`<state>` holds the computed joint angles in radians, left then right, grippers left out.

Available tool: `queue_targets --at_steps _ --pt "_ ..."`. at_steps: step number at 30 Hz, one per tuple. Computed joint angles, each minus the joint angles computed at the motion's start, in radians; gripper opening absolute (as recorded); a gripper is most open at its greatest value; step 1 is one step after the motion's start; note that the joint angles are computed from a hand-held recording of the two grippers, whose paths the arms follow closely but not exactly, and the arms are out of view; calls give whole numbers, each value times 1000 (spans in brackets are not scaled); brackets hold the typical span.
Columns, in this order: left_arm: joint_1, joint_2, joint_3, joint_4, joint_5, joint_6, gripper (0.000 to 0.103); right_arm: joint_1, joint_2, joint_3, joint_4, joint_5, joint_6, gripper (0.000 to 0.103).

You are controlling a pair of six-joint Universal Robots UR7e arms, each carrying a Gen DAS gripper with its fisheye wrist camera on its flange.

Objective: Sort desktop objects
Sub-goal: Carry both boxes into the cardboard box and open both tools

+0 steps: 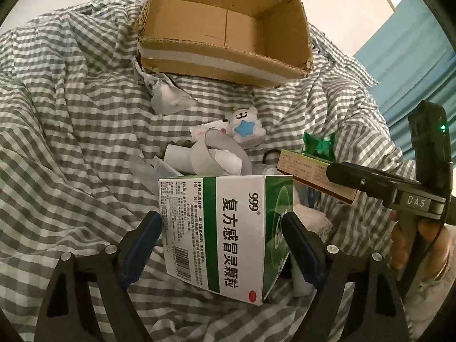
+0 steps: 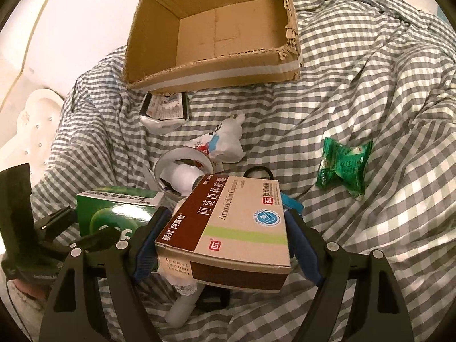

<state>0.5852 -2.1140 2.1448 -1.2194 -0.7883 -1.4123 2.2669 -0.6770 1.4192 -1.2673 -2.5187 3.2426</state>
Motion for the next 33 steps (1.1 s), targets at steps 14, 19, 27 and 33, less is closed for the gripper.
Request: queue_targets --at_steps 14,19,27,33 --pt "-23 70 -119 -53 123 150 85 32 52 -257 441 55 146 79" --pt "52 148 -222 -113 227 280 85 48 29 -316 608 104 176 79" --pt "206 291 -355 -335 352 611 85 38 -111 -241 737 223 137 79" --pt "364 404 -397 -650 351 919 85 -2 -300 27 620 228 109 80"
